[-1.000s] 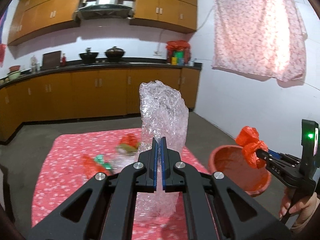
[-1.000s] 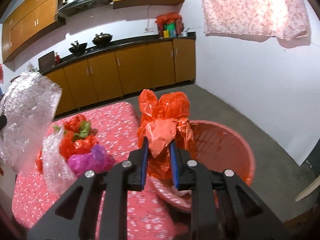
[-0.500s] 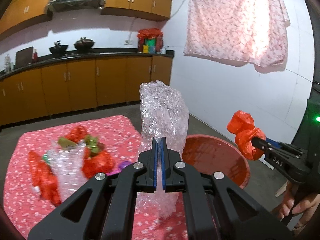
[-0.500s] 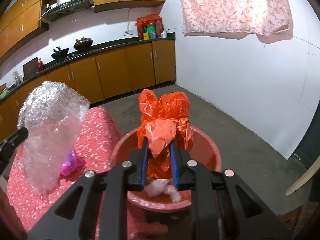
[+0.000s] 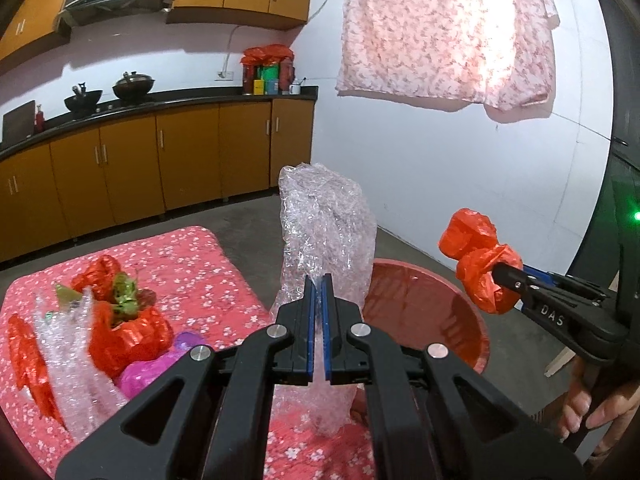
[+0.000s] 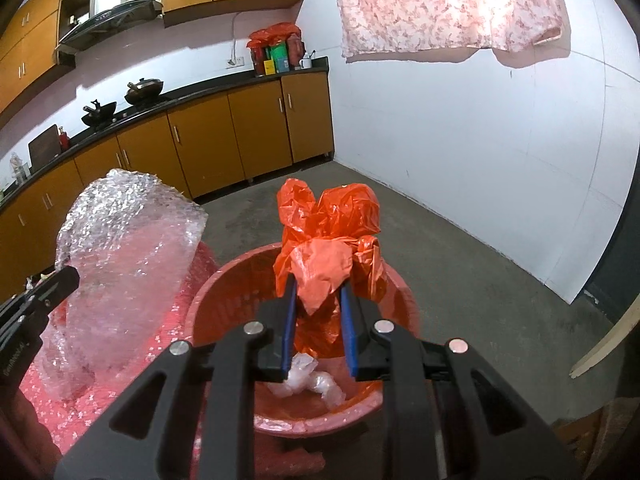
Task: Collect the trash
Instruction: 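Carry the bubble wrap and orange bag over the orange basket with both grippers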
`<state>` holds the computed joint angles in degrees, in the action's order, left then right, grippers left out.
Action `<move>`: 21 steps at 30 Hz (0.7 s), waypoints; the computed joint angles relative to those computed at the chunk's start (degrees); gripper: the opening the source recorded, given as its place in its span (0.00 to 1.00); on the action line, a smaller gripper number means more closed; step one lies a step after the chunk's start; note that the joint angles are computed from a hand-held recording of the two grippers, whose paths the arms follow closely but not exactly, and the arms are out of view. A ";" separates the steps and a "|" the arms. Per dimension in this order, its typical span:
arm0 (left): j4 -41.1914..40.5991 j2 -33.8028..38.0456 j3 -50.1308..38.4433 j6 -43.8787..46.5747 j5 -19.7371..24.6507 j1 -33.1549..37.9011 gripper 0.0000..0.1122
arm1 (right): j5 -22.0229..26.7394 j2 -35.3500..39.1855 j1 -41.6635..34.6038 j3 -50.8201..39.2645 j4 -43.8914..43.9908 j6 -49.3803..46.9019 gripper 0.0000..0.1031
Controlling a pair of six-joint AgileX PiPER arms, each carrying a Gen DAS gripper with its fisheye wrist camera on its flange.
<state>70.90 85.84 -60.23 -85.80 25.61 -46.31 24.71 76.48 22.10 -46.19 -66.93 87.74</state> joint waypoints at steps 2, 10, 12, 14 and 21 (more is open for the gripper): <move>-0.09 0.72 -0.37 0.62 -0.65 -0.02 0.03 | -0.40 0.54 -0.48 -0.26 -0.20 -0.13 0.20; -1.02 5.08 -3.46 2.03 -1.64 -1.06 0.03 | -2.08 1.69 -1.88 -0.27 -3.25 2.82 0.20; -1.84 6.12 -4.23 2.85 -2.01 -1.14 0.03 | -2.75 2.07 -2.67 -0.20 -3.92 3.19 0.20; -2.33 7.22 -4.86 3.38 -2.64 -1.00 0.03 | -3.69 2.28 -3.53 -0.01 -4.34 3.42 0.20; -6.45 11.37 -8.60 7.47 -4.02 -0.28 0.03 | -7.54 3.65 -6.35 -0.17 -6.74 5.44 0.20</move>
<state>64.44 97.21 -68.83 -78.32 21.59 -46.59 17.17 80.13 15.75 -46.36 -73.68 93.18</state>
